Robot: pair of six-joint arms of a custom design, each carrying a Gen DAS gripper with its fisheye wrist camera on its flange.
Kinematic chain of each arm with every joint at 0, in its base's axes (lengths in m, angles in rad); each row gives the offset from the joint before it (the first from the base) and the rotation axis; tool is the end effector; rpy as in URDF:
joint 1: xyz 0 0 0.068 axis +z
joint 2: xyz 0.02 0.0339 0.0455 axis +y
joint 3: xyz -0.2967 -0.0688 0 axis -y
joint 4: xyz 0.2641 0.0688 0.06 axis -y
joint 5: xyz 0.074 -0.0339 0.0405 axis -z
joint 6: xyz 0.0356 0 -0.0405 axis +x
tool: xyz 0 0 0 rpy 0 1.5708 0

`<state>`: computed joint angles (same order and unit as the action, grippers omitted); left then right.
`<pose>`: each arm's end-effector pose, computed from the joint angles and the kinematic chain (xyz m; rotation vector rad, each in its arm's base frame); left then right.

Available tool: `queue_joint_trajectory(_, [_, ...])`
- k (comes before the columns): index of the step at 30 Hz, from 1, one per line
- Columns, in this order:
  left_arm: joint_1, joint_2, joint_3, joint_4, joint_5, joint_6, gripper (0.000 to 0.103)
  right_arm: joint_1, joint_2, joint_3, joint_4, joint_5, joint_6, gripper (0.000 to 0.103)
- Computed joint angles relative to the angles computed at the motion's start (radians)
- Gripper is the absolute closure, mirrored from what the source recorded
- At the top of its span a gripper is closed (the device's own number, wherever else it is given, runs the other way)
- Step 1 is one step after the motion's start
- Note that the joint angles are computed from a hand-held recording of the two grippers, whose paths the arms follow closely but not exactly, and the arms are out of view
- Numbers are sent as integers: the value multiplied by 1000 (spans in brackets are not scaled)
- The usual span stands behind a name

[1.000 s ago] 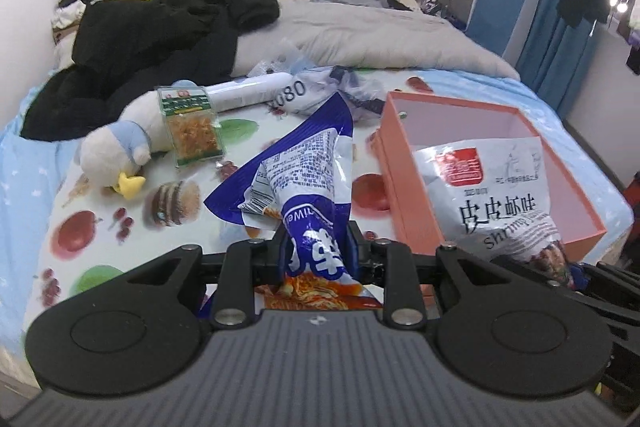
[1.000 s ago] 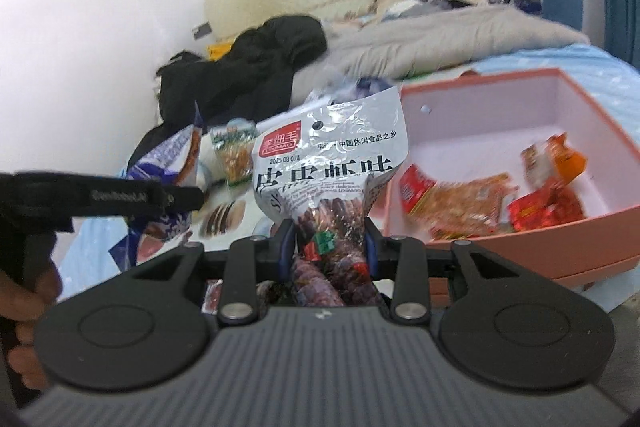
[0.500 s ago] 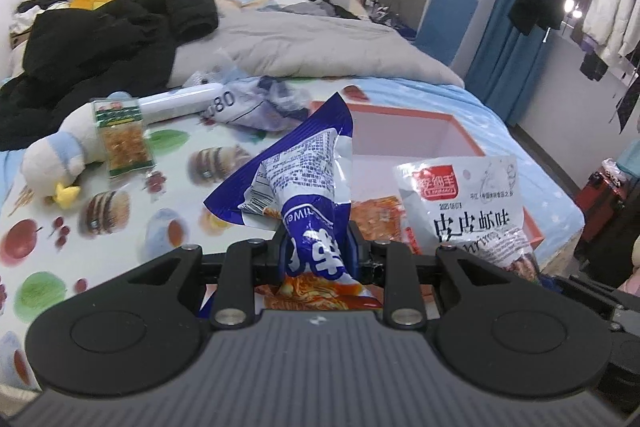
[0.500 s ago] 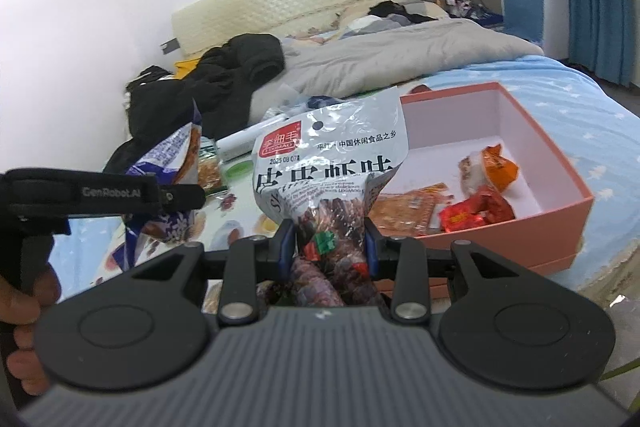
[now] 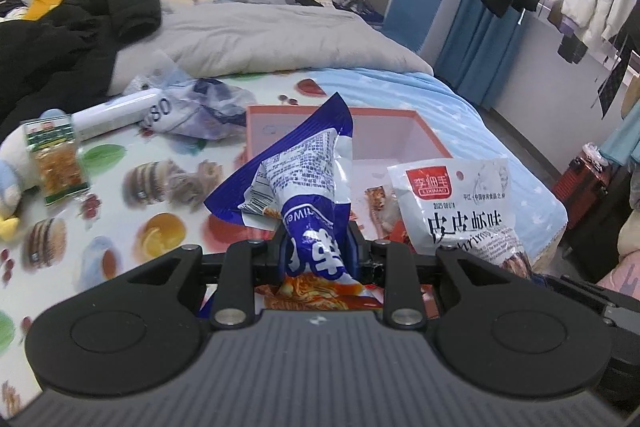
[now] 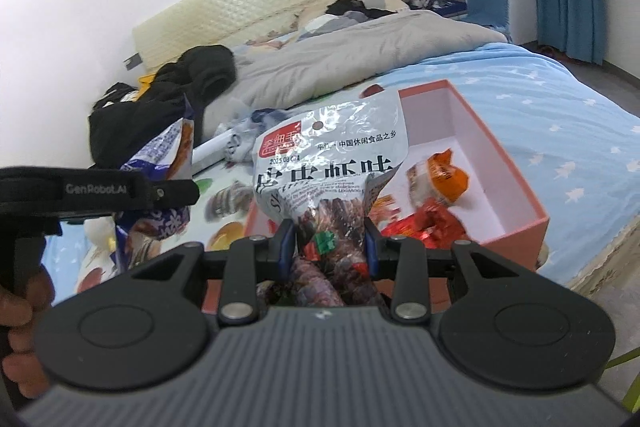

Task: Organize snacks
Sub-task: 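Lift both held bags and carry them over the pink box, then open both tools to drop the bags into the pink box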

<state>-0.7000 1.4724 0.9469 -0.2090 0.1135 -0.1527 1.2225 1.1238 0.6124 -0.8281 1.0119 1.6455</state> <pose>0.2503 -0.2161 0.2549 0.6969 2.2618 -0.5571 0.0873 0.1520 0.2137 0.5757 2.0344 0.0834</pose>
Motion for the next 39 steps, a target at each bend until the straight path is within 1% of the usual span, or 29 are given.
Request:
queue_joint_trajectory(2, [-13, 57, 43, 3, -2, -4, 72, -59, -52, -34, 54, -18, -89, 66])
queue_joint_trajectory(4, [-22, 114, 86, 4, -3, -4, 72, -139, -106, -74, 138, -52, -204, 66])
queue_joint_trajectory(8, [-35, 225, 178, 2, -11, -13, 72, -303, -201, -148, 295, -146, -419, 66])
queue_joint_trajectory(11, [-45, 306, 246, -1, -15, -18, 72, -431, -235, -192, 407, -234, -569, 66])
queue_joint_trajectory(16, [-56, 429, 353, -11, -26, -25, 72, -656, -240, -252, 572, -401, -766, 65])
queue_joint_trajectory(21, [-53, 535, 454, -38, -22, -32, 72, -822, -169, -286, 721, -534, -891, 65])
queue_joint_trajectory(28, [-50, 645, 553, -51, -29, -26, 72, -949, -16, -300, 887, -648, -958, 65])
queue_joint_trajectory(34, [-35, 694, 591, -63, -3, -32, 70, -958, 94, -286, 943, -669, -967, 64])
queue_joint_trajectory(35, [-34, 699, 599, -73, -8, -27, 63, -960, 112, -277, 936, -666, -963, 62])
queue_joint_trajectory(36, [-34, 698, 600, -76, -19, -27, 52, -955, 122, -271, 928, -660, -951, 61])
queue_joint_trajectory(37, [-33, 694, 594, -70, -26, -26, 47, -957, 134, -265, 926, -662, -940, 60])
queue_joint_trajectory(38, [-29, 683, 580, -55, -25, -25, 43, -955, 130, -269, 926, -662, -931, 55])
queue_joint_trajectory(39, [-25, 669, 563, -42, -20, -24, 42, -952, 122, -274, 931, -659, -922, 48])
